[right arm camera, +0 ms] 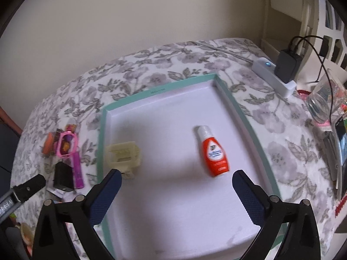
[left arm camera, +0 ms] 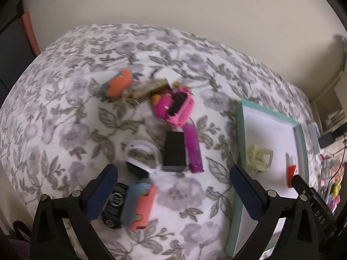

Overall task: Organize rigid objects
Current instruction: 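Move both tools back from the tray toward the object pile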

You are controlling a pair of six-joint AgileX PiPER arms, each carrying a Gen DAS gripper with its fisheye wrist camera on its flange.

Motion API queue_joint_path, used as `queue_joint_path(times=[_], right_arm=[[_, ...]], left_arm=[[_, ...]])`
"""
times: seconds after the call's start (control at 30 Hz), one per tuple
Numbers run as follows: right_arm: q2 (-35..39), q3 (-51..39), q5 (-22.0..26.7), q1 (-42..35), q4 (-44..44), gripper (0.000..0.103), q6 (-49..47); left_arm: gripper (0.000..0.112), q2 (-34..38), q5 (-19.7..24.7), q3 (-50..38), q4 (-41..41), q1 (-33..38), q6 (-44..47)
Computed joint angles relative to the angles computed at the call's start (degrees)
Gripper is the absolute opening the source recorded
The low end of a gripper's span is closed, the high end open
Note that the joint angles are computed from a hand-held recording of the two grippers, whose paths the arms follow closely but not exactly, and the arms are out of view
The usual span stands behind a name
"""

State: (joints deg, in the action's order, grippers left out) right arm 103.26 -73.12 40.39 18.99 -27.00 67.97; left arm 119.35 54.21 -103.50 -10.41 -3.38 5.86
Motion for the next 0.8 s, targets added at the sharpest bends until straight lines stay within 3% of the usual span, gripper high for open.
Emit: queue_joint_path(times=[0.37,0.57,0.8], right_arm=[[1.79,-5.85,-1.71,5.06,3.63,0.103,-4.02],[5.91,-12.37,-0.41,8.45,7.69,0.103,-10.02],[13.52,-21.87,2.96,12.15,13.57,0.103,-17.51]], left_arm=[[0.103,-4.22,-5.2,5.37,-2.53,6.68,-0.36],[0.103,-3.59,-2.06,4.3,-2.85,9.74,0.53],[0.103,-0.64,2.46,2.16,5.03,10.29,-3.46]])
